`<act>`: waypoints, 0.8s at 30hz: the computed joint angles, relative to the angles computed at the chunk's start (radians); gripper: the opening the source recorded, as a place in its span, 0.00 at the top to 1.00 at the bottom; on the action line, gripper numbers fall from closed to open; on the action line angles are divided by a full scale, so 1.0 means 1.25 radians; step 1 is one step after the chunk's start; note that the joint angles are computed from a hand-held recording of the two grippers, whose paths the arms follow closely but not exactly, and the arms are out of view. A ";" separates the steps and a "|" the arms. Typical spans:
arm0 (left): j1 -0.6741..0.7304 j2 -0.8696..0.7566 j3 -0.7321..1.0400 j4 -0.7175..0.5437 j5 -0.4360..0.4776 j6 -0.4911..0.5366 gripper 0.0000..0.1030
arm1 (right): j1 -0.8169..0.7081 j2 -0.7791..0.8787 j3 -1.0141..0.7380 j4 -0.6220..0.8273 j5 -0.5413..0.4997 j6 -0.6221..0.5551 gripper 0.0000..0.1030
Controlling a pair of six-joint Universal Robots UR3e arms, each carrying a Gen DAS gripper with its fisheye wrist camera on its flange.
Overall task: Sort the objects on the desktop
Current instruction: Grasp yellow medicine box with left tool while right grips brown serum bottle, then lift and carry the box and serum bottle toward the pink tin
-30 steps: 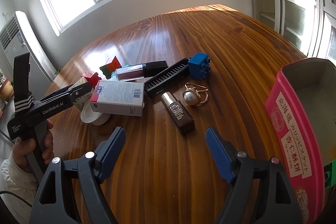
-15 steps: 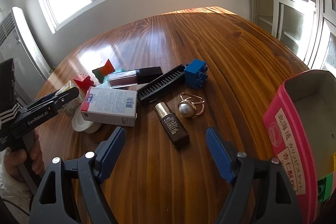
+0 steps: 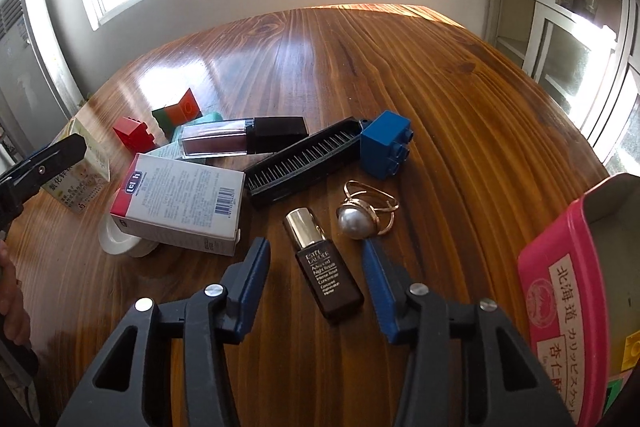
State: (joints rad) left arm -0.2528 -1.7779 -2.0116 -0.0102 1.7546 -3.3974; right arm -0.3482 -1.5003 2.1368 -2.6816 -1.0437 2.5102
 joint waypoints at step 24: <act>-0.081 -0.032 0.063 -0.018 0.071 -0.023 0.39 | -0.128 -0.217 0.143 0.149 0.142 -0.123 0.78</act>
